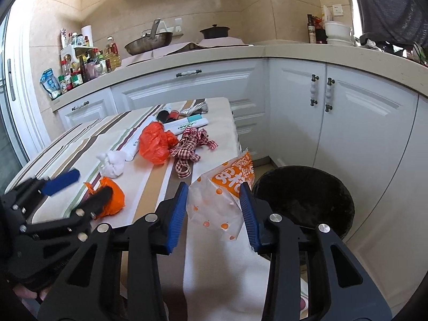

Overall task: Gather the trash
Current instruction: 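Grasp the orange crumpled bag with the left gripper while the right grasps the clear snack bag, then carry both held bags over the black trash bin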

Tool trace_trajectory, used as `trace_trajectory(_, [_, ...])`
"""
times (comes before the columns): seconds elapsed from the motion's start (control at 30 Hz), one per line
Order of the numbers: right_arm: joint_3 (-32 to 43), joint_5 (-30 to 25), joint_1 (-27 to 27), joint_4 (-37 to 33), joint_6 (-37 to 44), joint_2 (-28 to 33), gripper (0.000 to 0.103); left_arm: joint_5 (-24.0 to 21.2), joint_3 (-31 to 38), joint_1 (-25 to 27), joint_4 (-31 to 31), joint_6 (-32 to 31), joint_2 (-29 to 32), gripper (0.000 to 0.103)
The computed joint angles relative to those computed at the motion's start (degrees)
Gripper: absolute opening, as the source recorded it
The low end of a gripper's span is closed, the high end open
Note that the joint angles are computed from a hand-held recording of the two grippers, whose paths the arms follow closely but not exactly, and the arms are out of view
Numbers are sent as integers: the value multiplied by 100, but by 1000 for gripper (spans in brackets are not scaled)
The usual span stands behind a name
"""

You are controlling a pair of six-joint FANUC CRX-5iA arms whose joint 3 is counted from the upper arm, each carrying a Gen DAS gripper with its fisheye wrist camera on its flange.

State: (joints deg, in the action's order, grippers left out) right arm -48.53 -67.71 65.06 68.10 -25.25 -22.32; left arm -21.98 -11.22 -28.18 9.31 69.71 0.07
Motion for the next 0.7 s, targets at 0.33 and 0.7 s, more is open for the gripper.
trace_trajectory(0.33, [2, 1, -7, -48, 14, 10, 39, -67, -77, 32, 426, -296, 70, 43])
trace_trajectory(0.7, [81, -280, 8, -4, 179, -30, 39, 64, -121, 37, 1272, -792, 55, 42])
